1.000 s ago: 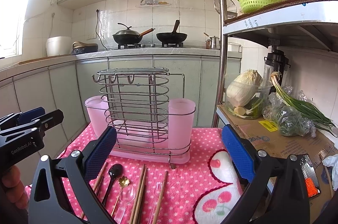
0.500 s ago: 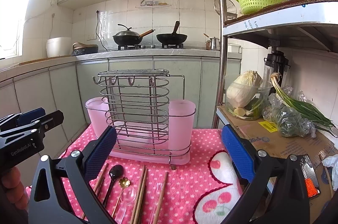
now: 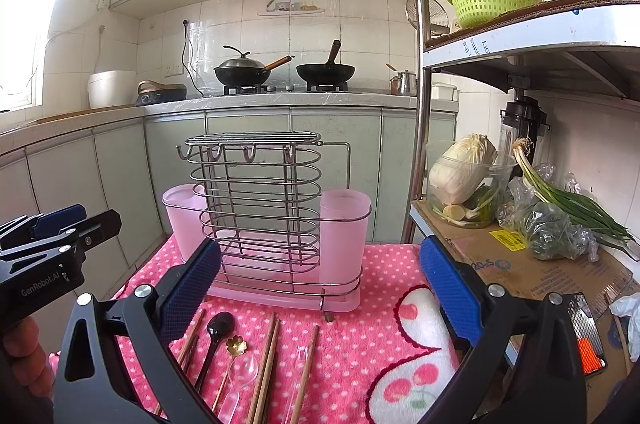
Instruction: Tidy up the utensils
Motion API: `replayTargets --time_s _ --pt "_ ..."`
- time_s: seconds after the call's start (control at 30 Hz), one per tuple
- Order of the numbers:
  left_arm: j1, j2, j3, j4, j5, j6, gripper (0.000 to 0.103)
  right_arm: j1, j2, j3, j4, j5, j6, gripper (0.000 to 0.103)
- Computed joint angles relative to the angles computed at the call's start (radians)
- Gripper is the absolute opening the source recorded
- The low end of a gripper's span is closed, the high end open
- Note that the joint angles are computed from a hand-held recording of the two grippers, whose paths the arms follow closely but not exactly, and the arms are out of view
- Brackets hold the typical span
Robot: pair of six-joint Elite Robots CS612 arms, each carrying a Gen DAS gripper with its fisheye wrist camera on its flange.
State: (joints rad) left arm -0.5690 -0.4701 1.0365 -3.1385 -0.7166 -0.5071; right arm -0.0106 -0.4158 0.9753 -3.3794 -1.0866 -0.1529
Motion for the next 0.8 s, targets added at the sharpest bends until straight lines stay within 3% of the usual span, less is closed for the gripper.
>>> replayTargets --time_s 0.57,0.8 --pt "0.003 -0.004 0.005 0.017 -0.008 -0.012 0.059 0.002 0.000 -0.004 0.015 -0.002 -0.017 0.100" --pt "0.013 -0.007 0.002 0.070 -0.049 -0.043 0.059 0.000 0.000 -0.018 0.097 0.006 -0.040 0.100"
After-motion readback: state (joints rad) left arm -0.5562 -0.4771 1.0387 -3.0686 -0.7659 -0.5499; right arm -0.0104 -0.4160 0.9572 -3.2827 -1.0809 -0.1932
